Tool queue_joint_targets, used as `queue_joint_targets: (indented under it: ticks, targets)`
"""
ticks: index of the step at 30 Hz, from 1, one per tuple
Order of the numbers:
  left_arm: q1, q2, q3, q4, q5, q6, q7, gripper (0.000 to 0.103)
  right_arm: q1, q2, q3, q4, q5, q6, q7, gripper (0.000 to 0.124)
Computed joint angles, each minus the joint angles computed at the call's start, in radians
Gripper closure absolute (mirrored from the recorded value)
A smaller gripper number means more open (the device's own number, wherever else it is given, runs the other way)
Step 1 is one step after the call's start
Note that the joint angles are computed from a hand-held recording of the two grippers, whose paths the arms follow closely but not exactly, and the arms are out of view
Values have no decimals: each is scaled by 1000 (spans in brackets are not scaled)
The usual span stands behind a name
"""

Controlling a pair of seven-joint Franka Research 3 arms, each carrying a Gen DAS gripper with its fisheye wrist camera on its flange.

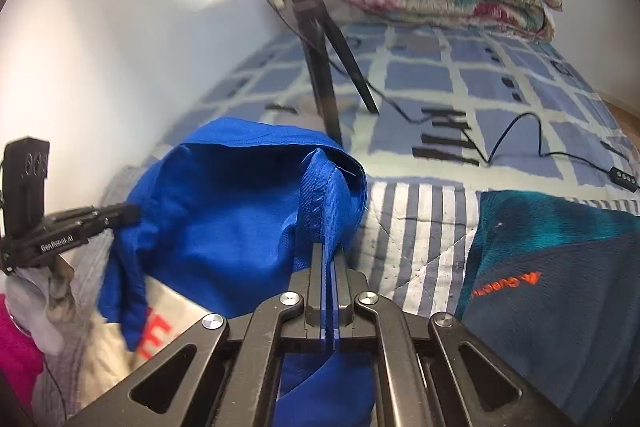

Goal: Fold large clothes
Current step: 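Grasp the blue collar with both grippers and lift it up, then fold the blue collar over the folded hem with both grippers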

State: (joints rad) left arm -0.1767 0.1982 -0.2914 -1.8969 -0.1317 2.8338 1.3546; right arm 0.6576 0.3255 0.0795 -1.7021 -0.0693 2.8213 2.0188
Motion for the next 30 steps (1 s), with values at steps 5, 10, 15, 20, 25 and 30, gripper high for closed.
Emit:
queue_joint_targets:
  ticks: [5,10,15,20,25,30]
  targets:
    - [-15,-126,-7,-97,-56,18,15,102,-8,-133,40,-130,35,66,-21,124]
    - [-87,-303,21,-238,-130,32,27,103,-23,-305,100,-274,76,90,-28,124]
    - [-159,-493,43,-381,-84,16,-49,103,-54,-495,187,-440,66,96,28,124]
    - [-217,-665,38,-505,5,-22,-153,103,-67,-660,269,-610,92,110,80,124]
    - [-284,-822,14,-643,67,-70,-264,103,-66,-798,359,-752,121,89,146,124]
    - [-331,-925,-45,-766,140,-107,-384,103,-32,-886,425,-877,157,75,237,124]
